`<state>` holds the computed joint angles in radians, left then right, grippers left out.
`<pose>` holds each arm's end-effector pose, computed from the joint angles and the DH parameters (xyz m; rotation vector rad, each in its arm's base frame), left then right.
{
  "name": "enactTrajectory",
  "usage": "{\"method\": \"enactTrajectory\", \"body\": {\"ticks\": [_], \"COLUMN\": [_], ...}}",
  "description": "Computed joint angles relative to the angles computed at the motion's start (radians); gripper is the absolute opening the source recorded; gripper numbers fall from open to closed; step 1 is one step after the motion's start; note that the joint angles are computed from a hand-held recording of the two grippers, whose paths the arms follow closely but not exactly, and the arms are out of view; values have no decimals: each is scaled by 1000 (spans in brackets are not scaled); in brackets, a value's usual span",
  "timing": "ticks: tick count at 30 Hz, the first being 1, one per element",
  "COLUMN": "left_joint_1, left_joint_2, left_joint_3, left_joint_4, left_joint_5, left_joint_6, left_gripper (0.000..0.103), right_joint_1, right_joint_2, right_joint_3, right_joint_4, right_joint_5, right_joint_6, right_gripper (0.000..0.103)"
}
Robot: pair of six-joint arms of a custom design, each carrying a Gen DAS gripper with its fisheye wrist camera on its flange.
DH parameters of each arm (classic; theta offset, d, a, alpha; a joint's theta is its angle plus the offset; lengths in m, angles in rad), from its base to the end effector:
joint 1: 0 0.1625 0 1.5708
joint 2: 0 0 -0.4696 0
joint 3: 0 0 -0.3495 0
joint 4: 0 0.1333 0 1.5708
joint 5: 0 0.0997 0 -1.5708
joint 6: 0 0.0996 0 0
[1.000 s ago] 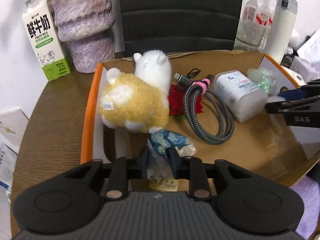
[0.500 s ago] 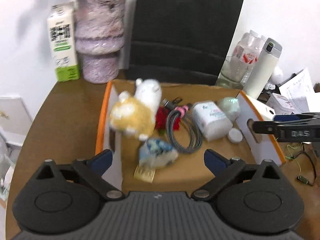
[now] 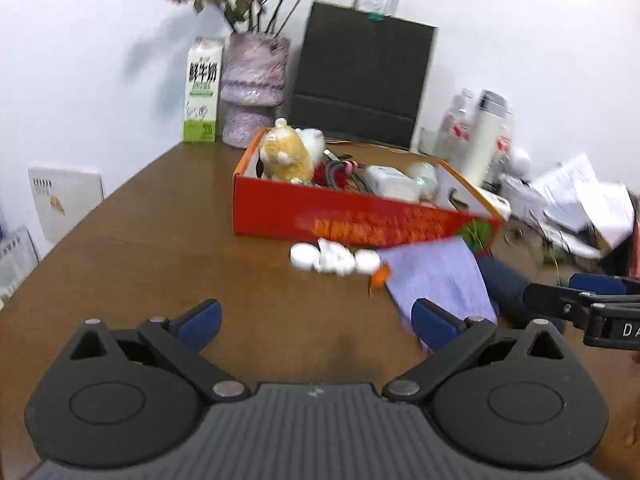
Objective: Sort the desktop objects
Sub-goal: 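Withdraw both open tools from the box back over the table, then grasp the white crumpled tissue with the left tool while the right tool grasps the white ridged bottle cap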
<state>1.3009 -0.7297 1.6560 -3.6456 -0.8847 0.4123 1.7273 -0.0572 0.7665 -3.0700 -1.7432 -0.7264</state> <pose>0.0103 -0.6992 0.2555 0.2429 2.1211 -1.2895 0.2510 -0.8451 -0.0365 1.0234 -2.3842 0.9743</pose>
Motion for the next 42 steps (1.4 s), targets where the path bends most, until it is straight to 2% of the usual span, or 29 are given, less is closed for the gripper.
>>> {"method": "enactTrajectory", "body": {"ticks": [3,8,11,14,19,24,26,29,32,35,37,38,40,42], "left_joint_1": [-5,-7,-16,-25,-45,-45,-45,-41,-42,-34,-20,-12,5,20], "left_joint_2": [-2,-11,-9,-23,-13,2,10,9,21,12,9,14,31,52], "left_joint_3": [110,229,266,302,323,314,299,293,266,213,158,119,28,-71], "left_joint_4": [-137,-223,-269,-245,-265,-289,-253,-216,-216,-134,-88,-70,-15,66], "left_joint_5": [-19,-53,-27,-16,35,38,67,53,62,51,19,6,-14,-30], "left_joint_6": [44,80,97,21,11,19,11,-16,14,8,7,17,56,99], "left_gripper": [103,103,103,103,103,103,103,103,103,103,99,97,86,84], "right_joint_1": [-19,-53,-61,-68,-71,-79,-81,-85,-84,-76,-70,-66,-57,-44], "right_joint_2": [-62,-128,-142,-159,-157,-155,-152,-148,-145,-130,-118,-111,-93,-64], "right_joint_3": [225,485,557,598,605,605,603,595,578,524,477,451,393,321], "right_joint_4": [-190,-413,-511,-550,-574,-568,-573,-571,-546,-497,-445,-424,-369,-319], "right_joint_5": [21,73,82,94,69,70,70,66,62,35,29,29,30,2], "right_joint_6": [-16,-48,-54,-40,-56,-22,-29,-42,-40,-43,-50,-57,-72,-91], "right_gripper": [89,89,89,89,89,89,89,89,88,87,86,83,81,80]}}
